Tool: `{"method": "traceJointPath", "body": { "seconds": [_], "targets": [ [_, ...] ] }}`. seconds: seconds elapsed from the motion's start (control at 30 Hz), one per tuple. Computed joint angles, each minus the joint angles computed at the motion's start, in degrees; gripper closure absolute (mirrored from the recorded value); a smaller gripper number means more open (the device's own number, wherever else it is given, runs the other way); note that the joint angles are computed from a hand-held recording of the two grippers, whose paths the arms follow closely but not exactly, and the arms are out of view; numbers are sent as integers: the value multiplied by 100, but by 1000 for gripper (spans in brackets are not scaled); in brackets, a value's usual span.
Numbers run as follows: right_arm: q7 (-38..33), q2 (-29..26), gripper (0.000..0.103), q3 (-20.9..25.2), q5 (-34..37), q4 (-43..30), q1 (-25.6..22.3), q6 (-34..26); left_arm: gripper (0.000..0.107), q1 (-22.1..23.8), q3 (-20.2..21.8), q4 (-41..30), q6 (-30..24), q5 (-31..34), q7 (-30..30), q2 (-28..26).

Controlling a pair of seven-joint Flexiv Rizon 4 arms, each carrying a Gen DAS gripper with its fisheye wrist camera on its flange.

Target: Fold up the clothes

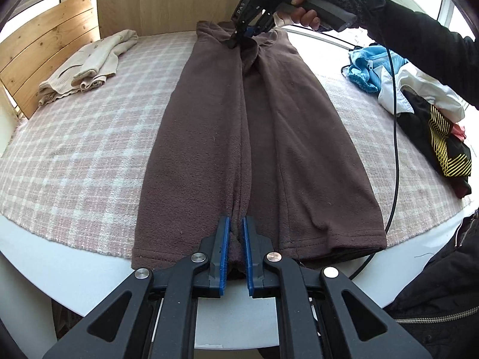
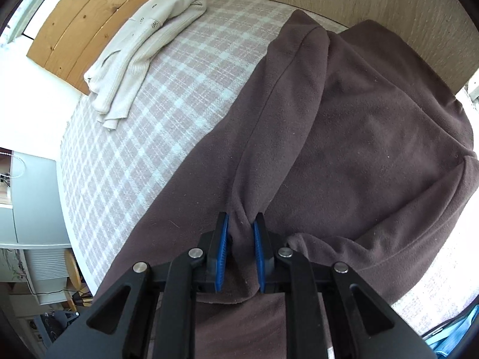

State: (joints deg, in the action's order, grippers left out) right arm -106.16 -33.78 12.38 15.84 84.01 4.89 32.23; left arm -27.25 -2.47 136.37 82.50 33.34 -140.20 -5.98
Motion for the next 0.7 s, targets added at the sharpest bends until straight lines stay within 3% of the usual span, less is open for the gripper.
{"method": "traceJointPath", "body": {
  "seconds": [0.13,0.37,0.57,0.7],
  "targets": [
    [50,-16,87,-33,-139,-34,98,2,98,185,107,167,52,106,-180,282],
    [246,-214,87,124,406,-665,-47,-383,98,573,-111,249,-220,349,-328,589],
    [692,-475,87,115,204,-1164,460,-159,98,1087,-129,641,-99,347,-200,980],
    [1271,-644,87,-10,-167,-1241,877,123,98,1538,31,1048,430,119,382,1043]
  ]
}}
